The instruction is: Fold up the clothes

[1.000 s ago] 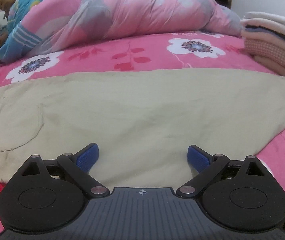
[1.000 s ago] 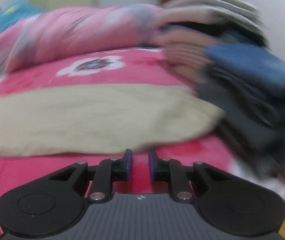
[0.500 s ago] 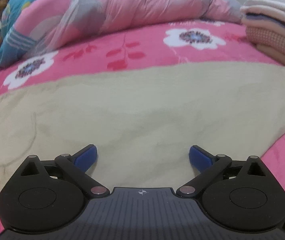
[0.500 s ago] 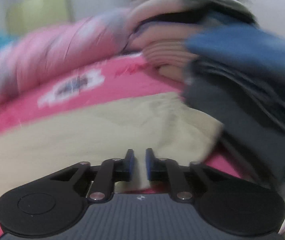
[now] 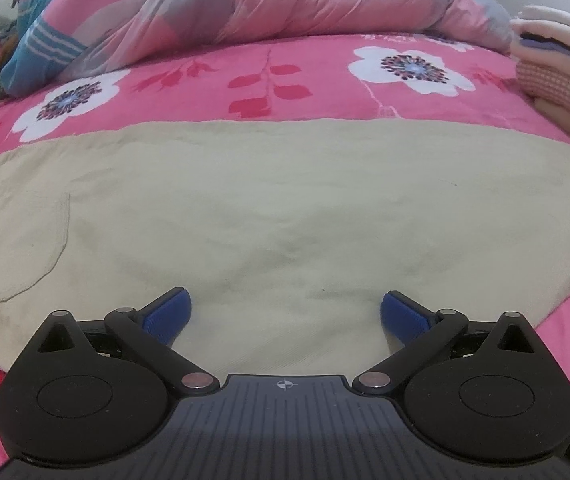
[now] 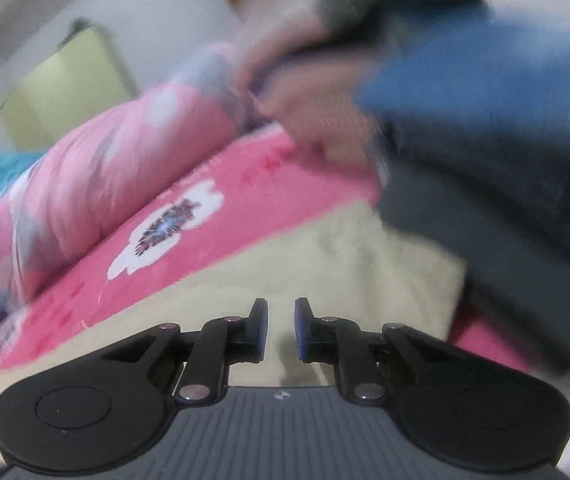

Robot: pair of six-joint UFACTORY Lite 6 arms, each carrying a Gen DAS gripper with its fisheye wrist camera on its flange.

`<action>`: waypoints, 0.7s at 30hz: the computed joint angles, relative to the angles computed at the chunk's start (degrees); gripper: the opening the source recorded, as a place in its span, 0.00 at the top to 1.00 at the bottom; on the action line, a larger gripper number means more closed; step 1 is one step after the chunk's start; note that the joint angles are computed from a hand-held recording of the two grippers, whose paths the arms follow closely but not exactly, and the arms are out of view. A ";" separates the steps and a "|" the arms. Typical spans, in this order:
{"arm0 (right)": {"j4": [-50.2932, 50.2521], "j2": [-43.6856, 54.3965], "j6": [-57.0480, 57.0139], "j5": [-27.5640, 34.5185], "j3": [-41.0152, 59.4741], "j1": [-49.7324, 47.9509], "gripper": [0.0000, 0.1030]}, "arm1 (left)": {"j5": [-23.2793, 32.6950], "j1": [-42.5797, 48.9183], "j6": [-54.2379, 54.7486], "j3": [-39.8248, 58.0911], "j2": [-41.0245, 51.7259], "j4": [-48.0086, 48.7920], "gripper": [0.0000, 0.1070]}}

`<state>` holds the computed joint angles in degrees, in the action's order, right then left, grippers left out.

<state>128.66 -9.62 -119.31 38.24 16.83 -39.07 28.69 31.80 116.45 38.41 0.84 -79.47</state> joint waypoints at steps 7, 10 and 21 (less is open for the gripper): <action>-5.60 3.31 8.10 12.94 -3.71 -21.26 0.90 | -0.41 -0.01 0.35 -0.93 -0.89 -0.69 0.04; -12.87 -5.15 14.43 11.81 -6.56 -23.66 0.84 | -1.21 -0.65 -1.28 -0.79 -0.97 -0.52 0.04; 9.42 11.37 -4.45 -3.62 10.44 5.73 0.77 | -3.65 -2.70 -2.93 -1.85 -1.93 -2.66 0.04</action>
<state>138.08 1.75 -123.76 34.62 27.27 -33.34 25.04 29.10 113.52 36.56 -1.10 -82.13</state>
